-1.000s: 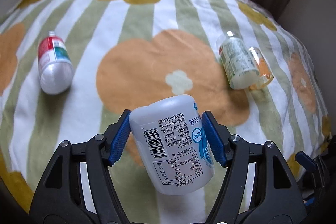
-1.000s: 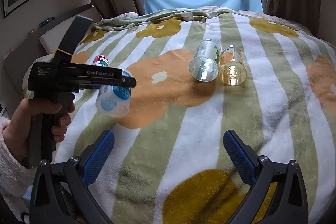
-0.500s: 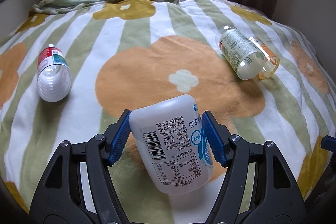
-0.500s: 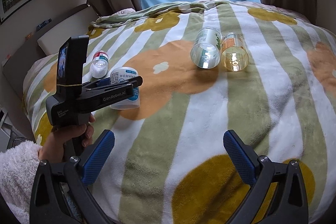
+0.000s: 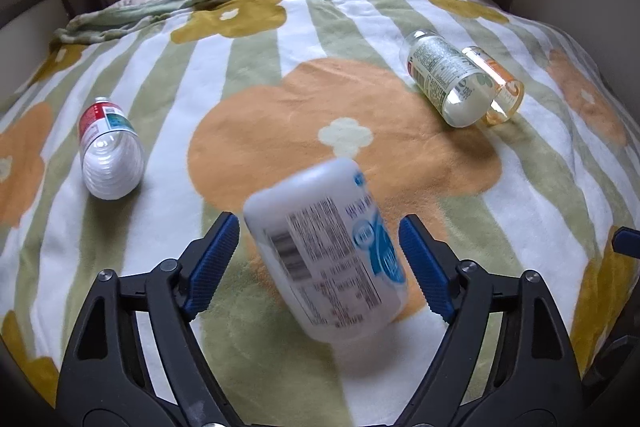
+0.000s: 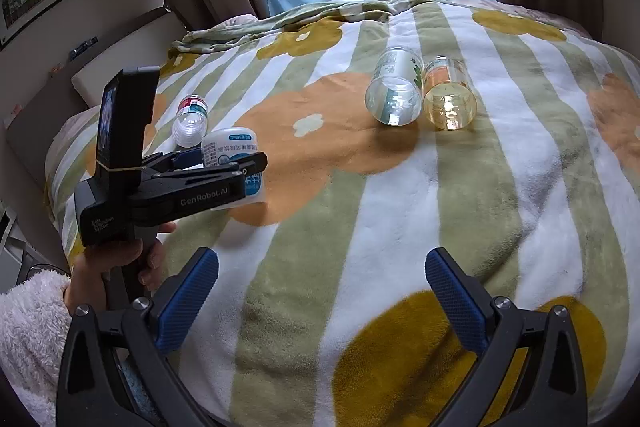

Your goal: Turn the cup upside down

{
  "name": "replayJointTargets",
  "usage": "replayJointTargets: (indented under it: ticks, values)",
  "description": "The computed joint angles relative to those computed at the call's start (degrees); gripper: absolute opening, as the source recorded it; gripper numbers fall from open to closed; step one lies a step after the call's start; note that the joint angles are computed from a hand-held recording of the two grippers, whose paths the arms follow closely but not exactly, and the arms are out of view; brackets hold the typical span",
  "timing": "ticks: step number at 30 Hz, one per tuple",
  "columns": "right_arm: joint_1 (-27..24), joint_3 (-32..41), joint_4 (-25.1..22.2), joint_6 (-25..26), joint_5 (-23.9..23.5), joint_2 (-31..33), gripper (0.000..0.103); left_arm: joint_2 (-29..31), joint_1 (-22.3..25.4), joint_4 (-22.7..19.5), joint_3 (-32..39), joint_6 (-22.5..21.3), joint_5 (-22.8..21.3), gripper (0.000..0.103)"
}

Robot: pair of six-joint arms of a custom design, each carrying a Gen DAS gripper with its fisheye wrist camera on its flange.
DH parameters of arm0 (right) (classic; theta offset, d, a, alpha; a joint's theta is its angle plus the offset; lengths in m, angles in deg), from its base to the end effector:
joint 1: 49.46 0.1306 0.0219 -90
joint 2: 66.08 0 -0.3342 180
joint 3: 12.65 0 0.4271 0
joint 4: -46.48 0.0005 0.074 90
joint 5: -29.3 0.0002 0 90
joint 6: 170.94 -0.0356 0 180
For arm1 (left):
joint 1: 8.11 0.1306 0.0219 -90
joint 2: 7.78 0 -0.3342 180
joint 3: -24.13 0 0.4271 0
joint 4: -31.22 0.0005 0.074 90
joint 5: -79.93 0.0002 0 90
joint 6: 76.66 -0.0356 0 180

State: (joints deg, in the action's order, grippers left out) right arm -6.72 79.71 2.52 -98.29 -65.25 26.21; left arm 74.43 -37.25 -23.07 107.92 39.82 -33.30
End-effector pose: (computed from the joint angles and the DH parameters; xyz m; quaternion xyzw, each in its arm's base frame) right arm 0.3958 0.3689 0.3890 -0.2172 0.8935 0.2275 0.3204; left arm 0.4154 -0.2161 0.3885 -0.0428 0.9294 0.0226 0.3660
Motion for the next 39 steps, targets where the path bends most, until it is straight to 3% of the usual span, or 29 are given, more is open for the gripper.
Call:
replayJointTargets:
  ticks: [2,3,5,9,10,11,12,13,17,19,21,23,29,33,35,39]
  values:
    - [0.01,0.02,-0.02,0.06,0.11,0.01,0.103,-1.28,0.57,2.29,-1.55,0.18,2.55,0.079]
    - [-0.01,0.04,-0.05,0.07,0.04,0.01,0.103,-1.23,1.02,2.15,-1.61,1.19,3.83,0.063]
    - [-0.07,0.1,-0.11,-0.12,-0.09,0.05,0.103,-0.19,2.19,0.3,-0.99,2.77,7.03,0.051]
    - [-0.15,0.04,-0.15,-0.13,-0.04,-0.07,0.103,-2.25,3.32,0.19,-1.82,6.02,10.1,0.051]
    - [-0.19,-0.05,-0.09,-0.14,0.09,-0.15,0.103,-2.97,3.41,-0.36,-1.4,6.29,10.22,0.053]
    - [-0.29,-0.11,-0.03,-0.2,0.07,-0.2,0.103,-3.06,3.51,-1.62,-0.29,6.41,9.97,0.066]
    - [-0.45,-0.19,0.03,-0.28,-0.09,-0.25,0.103,-2.62,3.83,-3.21,1.36,6.4,10.35,0.095]
    - [-0.61,-0.12,0.08,-0.35,-0.29,-0.14,0.103,-1.63,4.51,-5.07,3.56,6.4,11.63,0.103]
    - [-1.17,0.91,0.18,-0.17,-1.39,0.75,0.103,5.23,8.51,-13.35,14.99,8.92,18.55,0.103]
    - [-1.25,1.39,0.41,0.02,-1.77,1.15,0.103,10.65,11.32,-19.16,21.1,13.0,25.49,0.103]
    - [-1.25,1.74,0.64,0.25,-2.27,1.5,0.103,14.42,13.61,-21.98,23.98,17.57,32.03,0.103]
    - [-1.14,1.96,0.85,0.49,-2.5,1.77,0.103,17.86,14.72,-24.68,26.29,19.55,34.62,0.102]
    - [-1.32,2.17,1.15,1.03,-3.85,2.24,0.103,23.66,16.24,-28.4,28.81,21.86,38.78,0.099]
    - [-1.66,2.14,1.34,1.05,-4.44,2.38,0.103,25.28,16.99,-28.65,28.4,22.38,42.11,0.076]
    - [-1.8,2.05,1.54,0.88,-4.64,2.39,0.103,24.72,17.19,-27.41,27.58,22.2,42.31,0.067]
    - [-2.06,1.65,2.08,0.23,-5.32,2.26,0.103,22.36,17.01,-24.03,26.02,21.96,40.9,0.066]
